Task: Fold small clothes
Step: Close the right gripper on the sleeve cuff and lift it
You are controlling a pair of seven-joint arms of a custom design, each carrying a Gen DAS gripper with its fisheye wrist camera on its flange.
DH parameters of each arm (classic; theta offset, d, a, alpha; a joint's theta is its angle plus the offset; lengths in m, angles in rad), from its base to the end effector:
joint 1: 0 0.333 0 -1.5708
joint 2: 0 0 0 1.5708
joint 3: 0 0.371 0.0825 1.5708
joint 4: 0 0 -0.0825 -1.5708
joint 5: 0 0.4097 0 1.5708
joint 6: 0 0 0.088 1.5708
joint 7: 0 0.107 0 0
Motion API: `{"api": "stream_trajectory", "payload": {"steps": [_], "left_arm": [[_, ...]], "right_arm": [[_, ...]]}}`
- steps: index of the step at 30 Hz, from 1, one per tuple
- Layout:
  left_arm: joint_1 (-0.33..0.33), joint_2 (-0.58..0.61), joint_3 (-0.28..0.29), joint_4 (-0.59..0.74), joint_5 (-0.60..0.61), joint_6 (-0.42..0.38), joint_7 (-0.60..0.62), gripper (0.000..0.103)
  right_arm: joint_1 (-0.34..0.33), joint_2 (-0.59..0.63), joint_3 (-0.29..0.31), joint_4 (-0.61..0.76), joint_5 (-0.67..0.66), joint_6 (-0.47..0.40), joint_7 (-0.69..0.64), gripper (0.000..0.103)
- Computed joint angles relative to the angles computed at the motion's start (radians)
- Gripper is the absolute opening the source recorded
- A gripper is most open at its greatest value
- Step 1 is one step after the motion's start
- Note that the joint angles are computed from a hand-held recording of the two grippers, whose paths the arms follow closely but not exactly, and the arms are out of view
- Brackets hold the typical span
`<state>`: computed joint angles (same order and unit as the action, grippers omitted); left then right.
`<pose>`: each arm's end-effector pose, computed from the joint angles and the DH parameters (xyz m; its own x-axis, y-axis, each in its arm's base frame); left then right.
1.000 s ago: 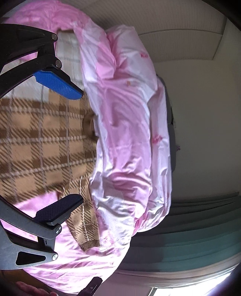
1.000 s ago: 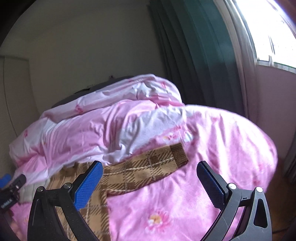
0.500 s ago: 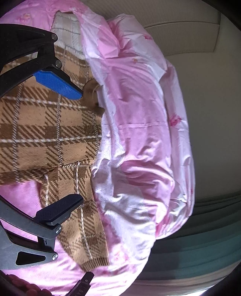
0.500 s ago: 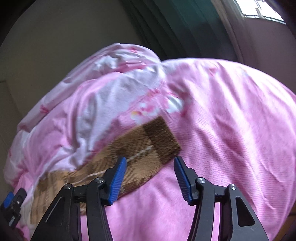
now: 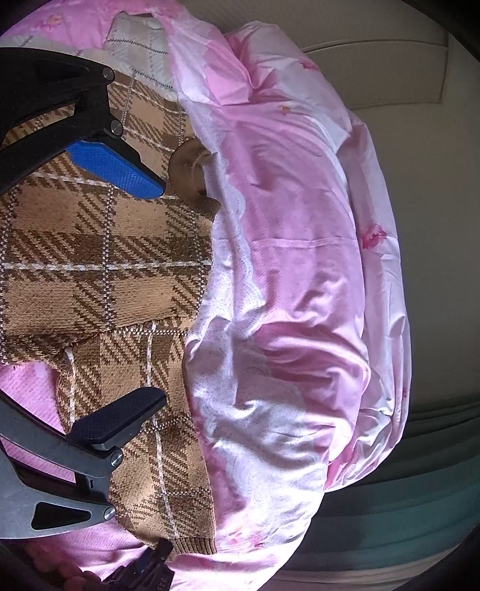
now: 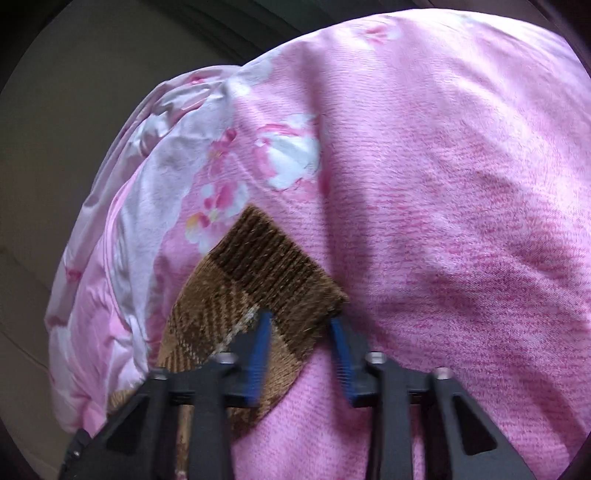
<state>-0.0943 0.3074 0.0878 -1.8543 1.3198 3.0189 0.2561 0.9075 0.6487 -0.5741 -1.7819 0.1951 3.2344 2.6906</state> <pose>0.6835 -0.0823 0.4509 0.0840 -0.9916 -0.0979 -0.5814 0.0310 -0.8130 0.6886 0.3116 0.3760 -0.3578 -0.6979 -0.6204 -0.4878 0.7062 -0.5131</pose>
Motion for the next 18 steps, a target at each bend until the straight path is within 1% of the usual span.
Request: {"api": "stream_trajectory", "payload": {"steps": [1, 2, 3, 5, 7, 9, 11, 12, 14, 16, 18], "left_arm": [[-0.003, -0.004, 0.005, -0.002, 0.014, 0.001, -0.011, 0.103], [-0.005, -0.01, 0.008, -0.005, 0.033, 0.0, -0.024, 0.103], [-0.004, -0.017, 0.009, -0.009, 0.051, -0.003, -0.032, 0.103], [0.007, -0.035, 0.004, -0.02, 0.082, -0.01, -0.049, 0.103], [0.034, -0.056, -0.01, -0.038, 0.077, -0.01, -0.041, 0.103], [0.061, -0.081, -0.016, -0.059, 0.065, -0.003, -0.028, 0.103], [0.082, -0.105, -0.015, -0.075, 0.086, -0.002, -0.044, 0.103], [0.097, -0.117, -0.015, -0.084, 0.095, 0.0, -0.051, 0.103], [0.131, -0.141, -0.016, -0.105, 0.098, -0.001, -0.056, 0.103], [0.172, -0.164, -0.014, -0.13, 0.083, 0.004, -0.044, 0.103], [0.209, -0.182, -0.011, -0.154, 0.068, 0.003, -0.026, 0.103]], "right_arm": [[-0.023, -0.004, 0.028, 0.0, -0.002, 0.024, -0.006, 0.013], [-0.027, -0.01, 0.036, -0.01, 0.004, 0.048, -0.014, 0.012], [-0.005, -0.01, 0.014, -0.014, 0.02, 0.05, -0.023, 0.012], [0.062, -0.008, -0.053, -0.019, 0.044, 0.041, -0.049, 0.011], [0.161, 0.008, -0.162, -0.014, 0.056, 0.005, -0.057, 0.011], [0.258, 0.029, -0.271, -0.001, 0.038, -0.028, -0.05, 0.011], [0.326, 0.048, -0.349, 0.022, 0.006, -0.048, -0.036, 0.011], [0.348, 0.057, -0.374, 0.04, -0.015, -0.058, -0.032, 0.011], [0.371, 0.073, -0.398, 0.097, -0.064, -0.087, -0.03, 0.011], [0.375, 0.095, -0.4, 0.174, -0.115, -0.11, -0.034, 0.011], [0.371, 0.114, -0.389, 0.242, -0.158, -0.129, -0.034, 0.011]]}}
